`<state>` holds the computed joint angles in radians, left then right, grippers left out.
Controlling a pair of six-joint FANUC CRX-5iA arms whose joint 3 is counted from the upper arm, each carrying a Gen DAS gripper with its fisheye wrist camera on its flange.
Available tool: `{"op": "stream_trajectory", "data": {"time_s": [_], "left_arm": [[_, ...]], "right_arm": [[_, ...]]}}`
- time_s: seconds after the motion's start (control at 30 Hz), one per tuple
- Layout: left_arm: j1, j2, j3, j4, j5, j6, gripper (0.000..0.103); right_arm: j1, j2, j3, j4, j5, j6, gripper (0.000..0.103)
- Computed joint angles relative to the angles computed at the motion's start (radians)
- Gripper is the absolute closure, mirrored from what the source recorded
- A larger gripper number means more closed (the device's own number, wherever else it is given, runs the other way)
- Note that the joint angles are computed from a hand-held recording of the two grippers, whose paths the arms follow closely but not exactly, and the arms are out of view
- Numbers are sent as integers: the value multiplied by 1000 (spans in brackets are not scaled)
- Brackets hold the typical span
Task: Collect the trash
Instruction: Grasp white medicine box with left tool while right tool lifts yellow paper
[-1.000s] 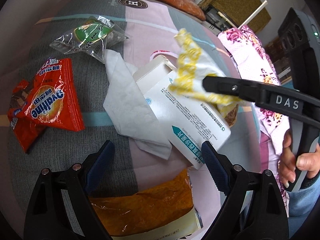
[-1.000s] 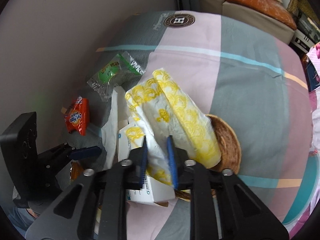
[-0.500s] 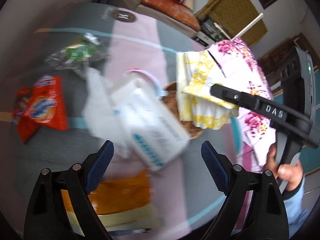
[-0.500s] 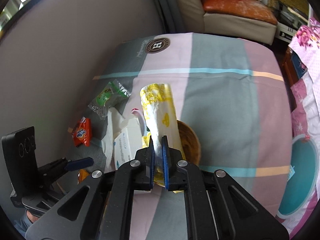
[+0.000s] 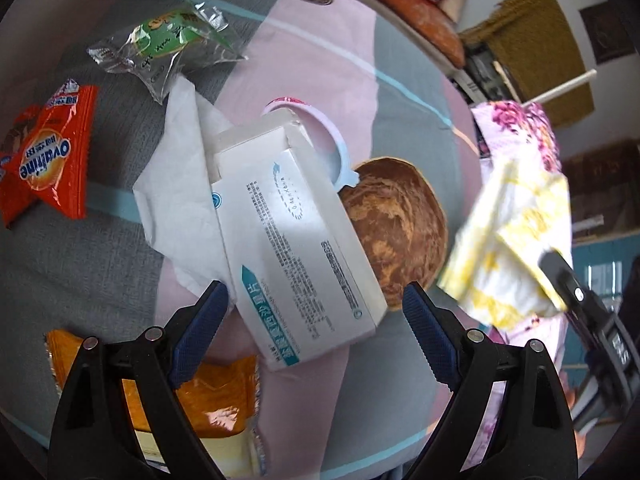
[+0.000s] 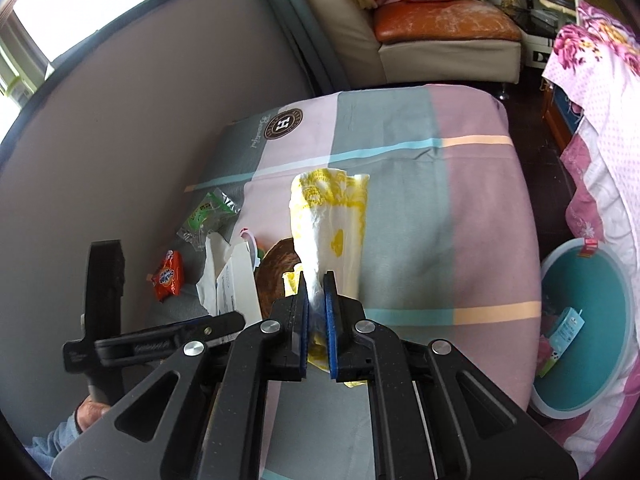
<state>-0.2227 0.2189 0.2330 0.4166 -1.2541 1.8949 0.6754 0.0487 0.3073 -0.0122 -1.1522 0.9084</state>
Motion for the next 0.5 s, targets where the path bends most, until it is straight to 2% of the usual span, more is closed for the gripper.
{"op": "stream_trajectory", "data": {"time_s": [0.13, 0.2, 0.27, 0.37, 0.4, 0.43, 0.5], "left_arm": [[-13, 35, 27, -9, -13, 79, 13], [-22, 51, 43, -18, -10, 106, 7], [-30, 68, 75, -41, -17, 132, 7], [-43, 80, 95, -66, 3, 118, 7], [-48, 85, 108, -83, -3, 108, 15], [-55, 89, 128, -110, -19, 95, 18], [-50, 80, 111, -92, -18, 36, 26]], "right_arm": [[-15, -31, -41, -12, 21, -5, 96], [-24, -42, -58, -20, 29, -8, 96], [-34, -51, -70, -30, 35, -9, 96], [-46, -64, -89, -43, 46, -9, 96], [-49, -67, -93, -46, 49, -9, 96], [-52, -69, -97, -49, 51, -9, 96], [-54, -76, -105, -53, 55, -12, 96]]}}
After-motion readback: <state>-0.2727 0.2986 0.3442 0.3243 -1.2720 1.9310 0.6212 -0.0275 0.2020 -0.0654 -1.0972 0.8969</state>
